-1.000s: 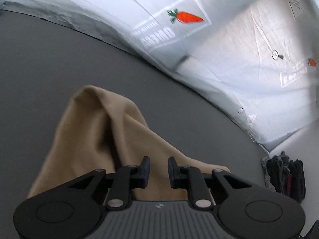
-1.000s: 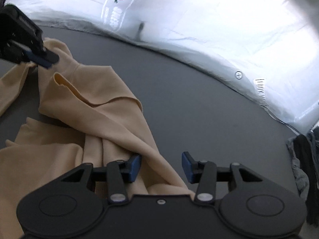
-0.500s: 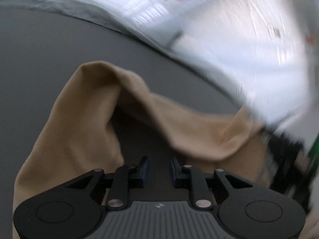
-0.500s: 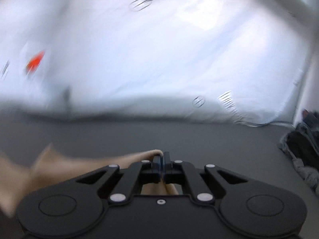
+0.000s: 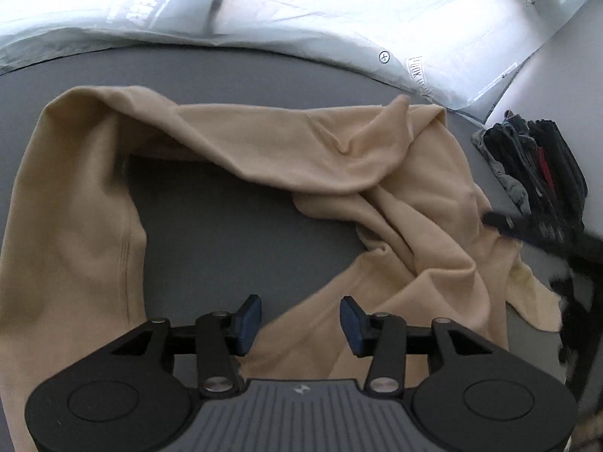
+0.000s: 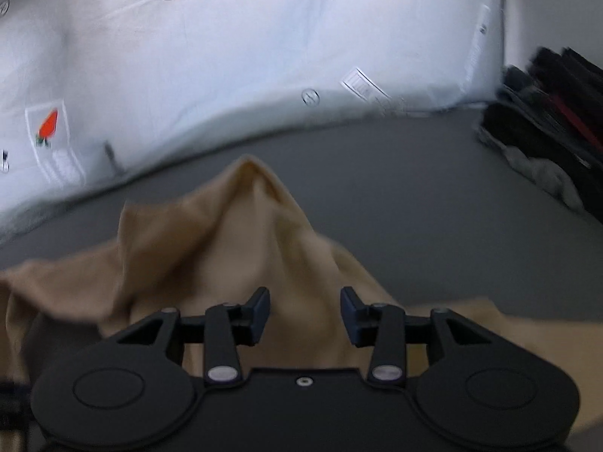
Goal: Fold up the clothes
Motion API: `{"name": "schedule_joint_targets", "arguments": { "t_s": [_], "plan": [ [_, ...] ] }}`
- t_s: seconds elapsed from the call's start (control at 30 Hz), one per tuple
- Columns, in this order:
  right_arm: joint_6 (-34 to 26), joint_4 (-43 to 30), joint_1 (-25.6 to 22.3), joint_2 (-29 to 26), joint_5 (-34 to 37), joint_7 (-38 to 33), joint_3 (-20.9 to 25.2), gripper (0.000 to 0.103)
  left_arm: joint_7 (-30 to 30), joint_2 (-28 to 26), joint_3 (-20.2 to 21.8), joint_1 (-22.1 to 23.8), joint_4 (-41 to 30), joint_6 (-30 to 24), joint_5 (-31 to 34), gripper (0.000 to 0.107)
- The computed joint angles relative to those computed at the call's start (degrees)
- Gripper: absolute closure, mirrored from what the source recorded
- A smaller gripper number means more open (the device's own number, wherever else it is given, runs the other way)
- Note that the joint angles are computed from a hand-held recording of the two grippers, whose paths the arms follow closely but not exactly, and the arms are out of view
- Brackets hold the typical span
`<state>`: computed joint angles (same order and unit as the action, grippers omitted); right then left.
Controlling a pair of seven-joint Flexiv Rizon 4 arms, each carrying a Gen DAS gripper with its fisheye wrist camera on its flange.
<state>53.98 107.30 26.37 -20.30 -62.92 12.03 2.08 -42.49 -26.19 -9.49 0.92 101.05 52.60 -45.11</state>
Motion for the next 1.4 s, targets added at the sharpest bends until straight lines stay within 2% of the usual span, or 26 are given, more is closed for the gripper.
{"name": "schedule_joint_targets", "arguments": {
  "t_s": [0.07,0.13,0.23,0.27,0.3,0.33,0.4,0.43,0.47,0.53,0.63,0.7,0.77,0.83,0.87,0.97,1.07,1.13,1.17,1.23,1.3,1.4],
  "plan": [
    [-0.91,2.42,0.33,1.91,1.69,-0.26,1.44,0.059,-0.4,0.55,0.42,-0.3,0.63,0.21,0.73,0.06],
    [-0.88,4.55,0.32,3.57,4.13,-0.27,2.9,0.058,-0.3,1.84,1.11,-1.29,2.43,2.64,2.34,0.06],
    [1.9,7.17,-0.51,5.33,10.31,-2.23,5.18,0.056,3.12,4.15,-0.51,-2.15,8.08,11.5,-1.4,0.065],
    [3.03,7.72,-0.85,5.47,12.93,-4.31,5.89,0.056,4.61,4.85,-1.41,-2.32,10.0,14.78,-3.73,0.076],
    [3.92,8.18,-1.09,5.57,15.84,-6.78,6.65,0.056,3.74,5.26,-1.31,-2.58,10.82,15.81,-4.47,0.094],
    [5.36,8.89,-0.96,5.73,16.55,-7.51,6.63,0.056,2.58,5.65,-1.13,-2.85,11.53,16.6,-5.0,0.101],
    [8.68,10.46,-0.55,6.04,16.22,-7.63,6.13,0.072,0.76,6.41,-1.52,-3.16,13.22,18.68,-7.57,0.103],
    [10.35,11.22,-0.39,6.15,15.98,-7.65,5.92,0.096,-0.19,6.86,-1.68,-3.64,14.26,20.59,-8.94,0.103],
    [12.22,12.59,-0.03,6.89,14.49,-4.86,5.12,0.1,-1.2,7.28,-1.82,-4.15,15.25,22.54,-10.19,0.103],
    [14.39,15.01,0.32,8.82,10.26,1.14,3.73,0.1,-6.36,8.61,-0.3,-5.94,17.33,26.44,-8.73,0.104],
    [11.43,16.94,-0.5,12.47,6.11,2.07,4.53,0.101,-15.53,12.58,2.81,-7.9,21.51,29.72,-2.96,0.104],
    [9.98,18.69,-1.88,15.32,4.68,0.97,5.8,0.101,-27.45,16.47,9.19,-10.54,23.99,28.97,9.89,0.104],
    [9.87,21.0,-3.73,18.67,5.27,-1.49,7.24,0.101,-40.2,21.21,15.2,-12.18,25.4,25.42,24.72,0.104],
    [9.71,23.09,-5.31,21.9,7.5,-5.49,8.72,0.101,-50.02,26.88,17.31,-11.34,26.81,19.6,34.64,0.104],
    [9.43,23.93,-5.85,23.35,9.58,-8.47,9.48,0.101,-53.21,30.02,17.39,-10.41,27.94,16.37,37.26,0.104],
    [7.82,25.58,-6.5,25.52,16.39,-17.41,11.33,0.101,-58.76,38.09,15.96,-7.99,31.69,7.09,40.12,0.104],
    [5.4,25.84,-6.48,25.04,19.62,-22.42,12.3,0.099,-61.83,42.41,13.44,-6.35,35.23,3.65,40.51,0.102],
    [3.73,25.98,-6.22,24.71,21.47,-25.52,12.65,0.091,-64.03,44.22,11.9,-5.39,36.46,2.0,40.83,0.096],
    [3.27,25.86,-6.45,24.43,18.92,-24.3,12.68,0.08,-64.82,44.37,11.49,-4.96,36.6,2.81,40.75,0.096],
    [3.87,25.86,-7.5,24.07,8.96,-19.25,12.09,0.066,-65.22,44.33,11.19,-4.46,36.63,4.89,40.51,0.091],
    [6.11,25.21,-8.56,23.42,-1.13,-14.0,10.99,0.066,-64.19,43.83,11.1,-3.78,36.08,6.96,41.11,0.081],
    [13.42,23.17,-10.18,20.96,-13.26,-5.77,8.51,0.067,-63.32,40.84,10.66,-1.93,34.26,9.97,43.05,0.066]
  ]
}}
